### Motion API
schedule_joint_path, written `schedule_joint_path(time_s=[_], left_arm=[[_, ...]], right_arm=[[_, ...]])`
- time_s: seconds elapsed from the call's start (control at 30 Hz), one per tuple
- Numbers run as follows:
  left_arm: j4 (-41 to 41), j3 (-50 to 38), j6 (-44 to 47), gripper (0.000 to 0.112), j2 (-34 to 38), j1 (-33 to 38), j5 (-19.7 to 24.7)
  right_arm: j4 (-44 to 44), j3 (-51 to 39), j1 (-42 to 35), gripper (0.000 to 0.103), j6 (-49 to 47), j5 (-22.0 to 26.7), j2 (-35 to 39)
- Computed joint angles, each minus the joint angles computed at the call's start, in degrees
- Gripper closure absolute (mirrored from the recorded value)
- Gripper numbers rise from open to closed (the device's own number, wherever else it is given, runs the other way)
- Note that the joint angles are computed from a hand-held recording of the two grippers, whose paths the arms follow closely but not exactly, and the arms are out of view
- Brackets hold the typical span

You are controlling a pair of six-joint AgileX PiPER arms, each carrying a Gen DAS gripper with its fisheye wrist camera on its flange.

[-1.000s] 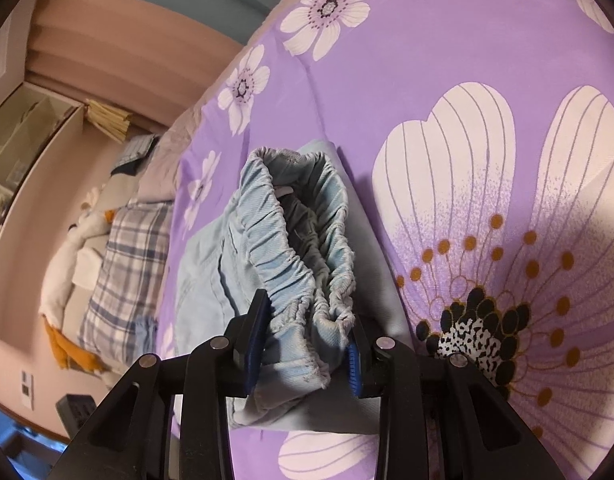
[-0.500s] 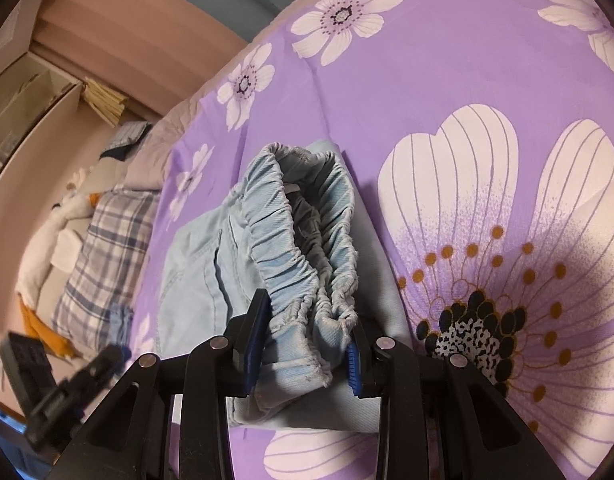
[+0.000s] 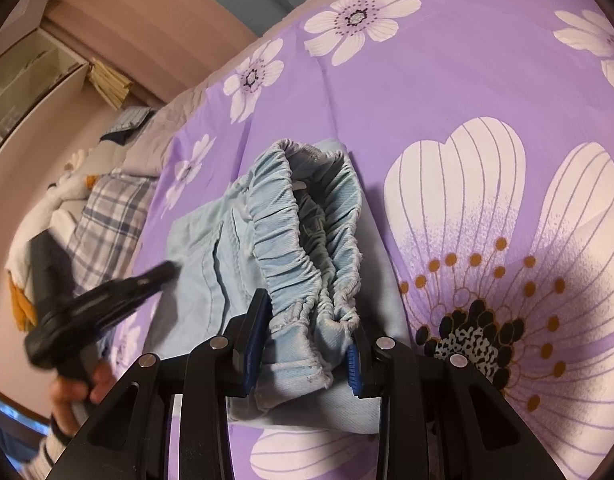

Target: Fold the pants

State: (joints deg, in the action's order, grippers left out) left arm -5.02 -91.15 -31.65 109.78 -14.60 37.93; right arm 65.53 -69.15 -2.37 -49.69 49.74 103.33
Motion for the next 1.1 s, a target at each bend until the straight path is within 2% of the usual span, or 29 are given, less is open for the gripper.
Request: schedule_joint_path(time_s=[0.1,0.27,0.33,0.5,0.6,0.73,0.8,0.83,0.9,0.93,1.1], left_arm=[[-3.66,0.67,2.61,0.094,-0.2,1.47,-0.88],[1.78,2.28,-0.49,0.094,-2.12,-0.91,-0.83],[2.67,5.16,-1.6,0.093,-4.52,-1.72,-1.69],[3.42,12.99,-1.12,0.08,-10.11,-4.15,-4.12],[7.04,18.79,-3.78,0.08,-13.68,-6.63,-6.54],[4.93,24.52,-3.22,0.08,-16.56,-7.82,-9.16],[7.43,26.65,-5.38,0.08,-17.68,-9.23,-9.99],[8.56,27.2,-6.41,0.08,-18.01,-9.69,-10.31],[9.87,28.14,-8.51,0.08,-18.66,-10.22,-10.84],[9.85,28.5,-8.97,0.08,-18.9,-10.28,-11.12],[8.82,31.27,-10.17,0.08,-19.98,-10.01,-14.36]], right_arm=[[-1.18,0.2,1.13,0.071,0.2,-1.74,-0.64],[-1.49,0.13,1.35,0.071,0.42,-2.02,-0.73],[-2.07,0.12,1.56,0.071,1.26,-2.2,-0.89],[-3.53,-0.37,1.22,0.068,3.16,-1.29,-1.07],[-4.72,0.37,1.04,0.066,3.51,-1.34,-2.27],[-7.33,2.7,1.11,0.061,4.23,-3.23,-5.41],[-8.63,3.78,1.0,0.06,4.36,-3.96,-6.91],[-10.11,4.67,1.26,0.059,4.9,-5.21,-8.23],[-12.5,5.94,1.9,0.049,5.98,-7.19,-10.25],[-15.31,7.12,2.89,0.046,8.19,-9.75,-12.13],[-28.17,11.31,7.95,0.045,18.3,-21.41,-19.43]])
